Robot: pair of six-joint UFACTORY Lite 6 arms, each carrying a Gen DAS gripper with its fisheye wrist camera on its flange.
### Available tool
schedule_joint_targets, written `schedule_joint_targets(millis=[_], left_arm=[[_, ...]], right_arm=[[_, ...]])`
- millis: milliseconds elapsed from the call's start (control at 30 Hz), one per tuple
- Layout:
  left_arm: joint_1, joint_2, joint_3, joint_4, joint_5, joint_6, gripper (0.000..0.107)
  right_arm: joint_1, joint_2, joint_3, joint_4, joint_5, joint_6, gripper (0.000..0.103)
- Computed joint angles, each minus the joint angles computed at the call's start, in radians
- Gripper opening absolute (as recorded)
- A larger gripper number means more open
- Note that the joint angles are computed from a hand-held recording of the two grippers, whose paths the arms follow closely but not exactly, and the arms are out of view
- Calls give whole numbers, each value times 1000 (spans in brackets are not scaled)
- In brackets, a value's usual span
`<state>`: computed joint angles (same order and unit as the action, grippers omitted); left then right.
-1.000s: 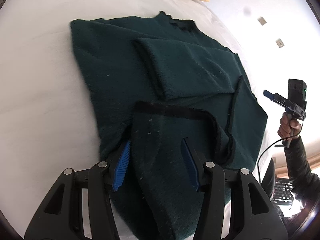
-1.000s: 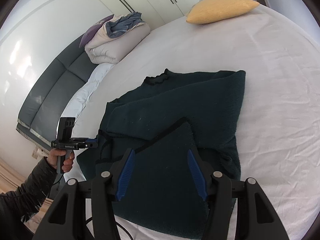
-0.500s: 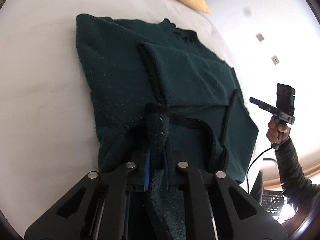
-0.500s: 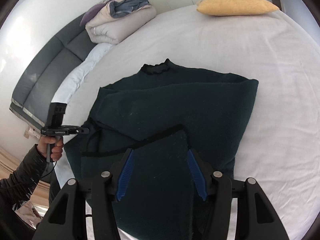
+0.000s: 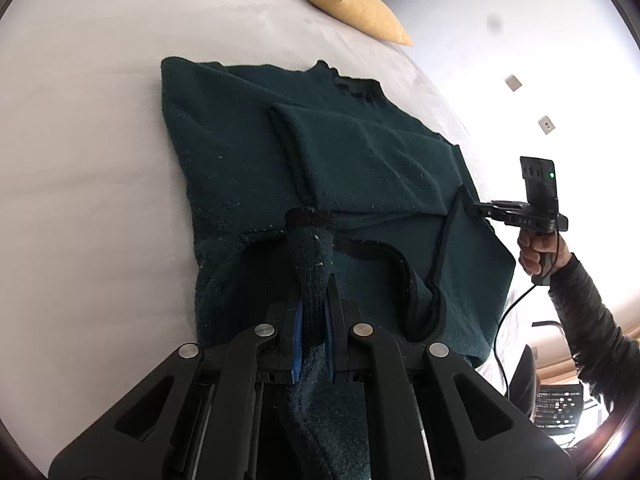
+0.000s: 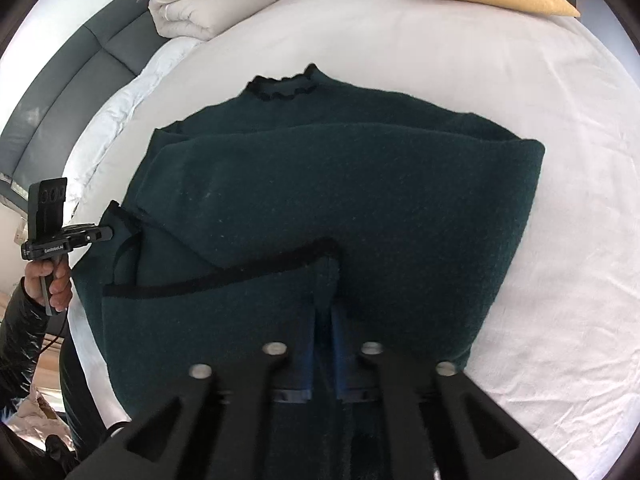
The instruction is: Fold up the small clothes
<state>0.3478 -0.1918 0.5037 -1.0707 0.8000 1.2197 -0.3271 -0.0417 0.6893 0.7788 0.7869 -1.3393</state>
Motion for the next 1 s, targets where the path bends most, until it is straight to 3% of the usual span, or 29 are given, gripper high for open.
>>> schedule_joint_targets(millis=[100,300,500,767,1000], left_arm=[[14,-50,-17,-4,12,-7,7],[29,-186,-10,19,52,-81,7],[112,-156,135,-8,90,-130,6],[61,81,421,-48,-25,-218,6],[-56,333,606,26,-170,-324,6]], right_arm=[[-11,-89,-49,27,9,-38,7],[-127,-279,-80,138,143,-129,7],[-222,-240,29,276,140,-138,7],[-120,-24,170,424,-68,-125,7],[-57,194,269,450,-242,-120,7]])
